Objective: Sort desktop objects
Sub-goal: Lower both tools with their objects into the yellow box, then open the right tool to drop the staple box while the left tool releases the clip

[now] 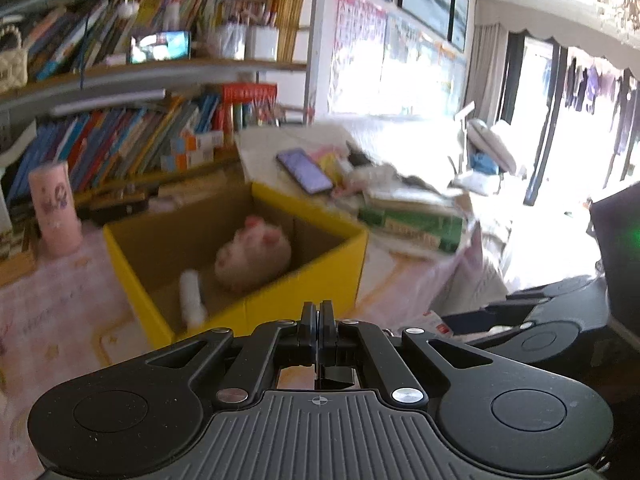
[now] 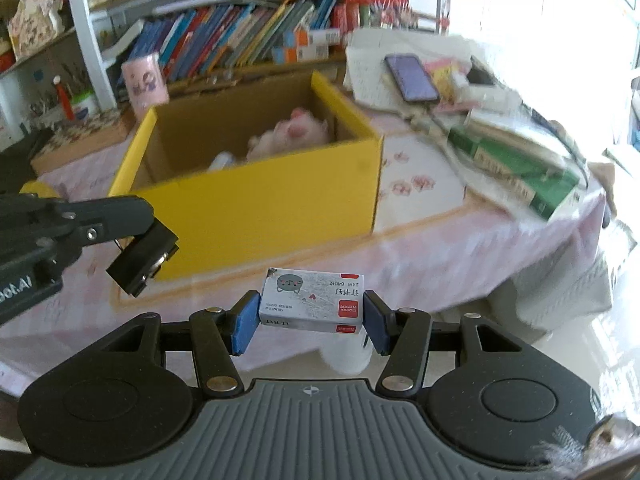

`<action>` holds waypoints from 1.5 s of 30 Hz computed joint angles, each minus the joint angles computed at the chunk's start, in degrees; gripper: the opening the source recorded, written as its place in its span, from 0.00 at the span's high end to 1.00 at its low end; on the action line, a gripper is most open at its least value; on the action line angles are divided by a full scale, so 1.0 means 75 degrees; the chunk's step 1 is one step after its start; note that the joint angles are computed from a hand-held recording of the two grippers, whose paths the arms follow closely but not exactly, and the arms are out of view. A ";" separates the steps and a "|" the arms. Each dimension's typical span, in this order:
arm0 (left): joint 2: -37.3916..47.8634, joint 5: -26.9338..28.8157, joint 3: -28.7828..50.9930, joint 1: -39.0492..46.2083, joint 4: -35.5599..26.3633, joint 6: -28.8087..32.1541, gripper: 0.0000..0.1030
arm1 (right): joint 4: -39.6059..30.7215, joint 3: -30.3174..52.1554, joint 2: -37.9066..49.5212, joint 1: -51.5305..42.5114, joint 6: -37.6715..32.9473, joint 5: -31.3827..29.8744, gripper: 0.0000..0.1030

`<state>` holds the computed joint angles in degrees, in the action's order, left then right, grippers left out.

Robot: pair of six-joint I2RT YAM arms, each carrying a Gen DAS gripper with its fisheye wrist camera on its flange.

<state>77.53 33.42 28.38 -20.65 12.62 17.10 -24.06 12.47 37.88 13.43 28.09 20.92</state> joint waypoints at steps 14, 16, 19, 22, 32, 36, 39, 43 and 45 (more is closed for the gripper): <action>0.1101 -0.2129 0.1133 -0.0956 0.1474 -0.1167 1.00 | 0.1798 0.0957 0.0807 -0.4291 -0.3727 -0.3419 0.49; 0.1364 -0.2400 0.1294 -0.0966 0.1568 -0.1151 1.00 | 0.2108 0.1102 0.1181 -0.4524 -0.3962 -0.3745 0.49; 0.1799 -0.2823 0.1560 -0.1007 0.1615 -0.1117 1.00 | 0.2489 0.1299 0.1704 -0.4728 -0.4215 -0.4130 0.49; 0.2192 -0.3170 0.1747 -0.1068 0.1624 -0.1080 1.00 | 0.2866 0.1506 0.2295 -0.4774 -0.4423 -0.4404 0.49; 0.3225 -0.3832 0.2440 -0.1242 0.1249 -0.1066 1.00 | 0.3649 0.2494 0.4554 -0.4445 -0.5310 -0.4954 0.49; 0.3502 -0.3994 0.2664 -0.1308 0.1020 -0.1090 1.00 | 0.3347 0.3305 0.5723 -0.4389 -0.5781 -0.5240 0.49; 0.3693 -0.4058 0.2862 -0.1332 0.0751 -0.1190 1.00 | 0.2919 0.3920 0.6496 -0.4351 -0.6072 -0.5382 0.49; 0.3911 -0.4113 0.3079 -0.1359 0.0446 -0.1297 1.00 | 0.2628 0.4405 0.7193 -0.4238 -0.6457 -0.5419 0.49; 0.3968 -0.4155 0.3140 -0.1390 0.0331 -0.1292 1.00 | 0.2440 0.4680 0.7520 -0.4179 -0.6604 -0.5432 0.49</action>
<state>107.29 2.26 51.94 -31.07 15.10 7.41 -5.76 47.57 94.28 -17.92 -21.44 -19.81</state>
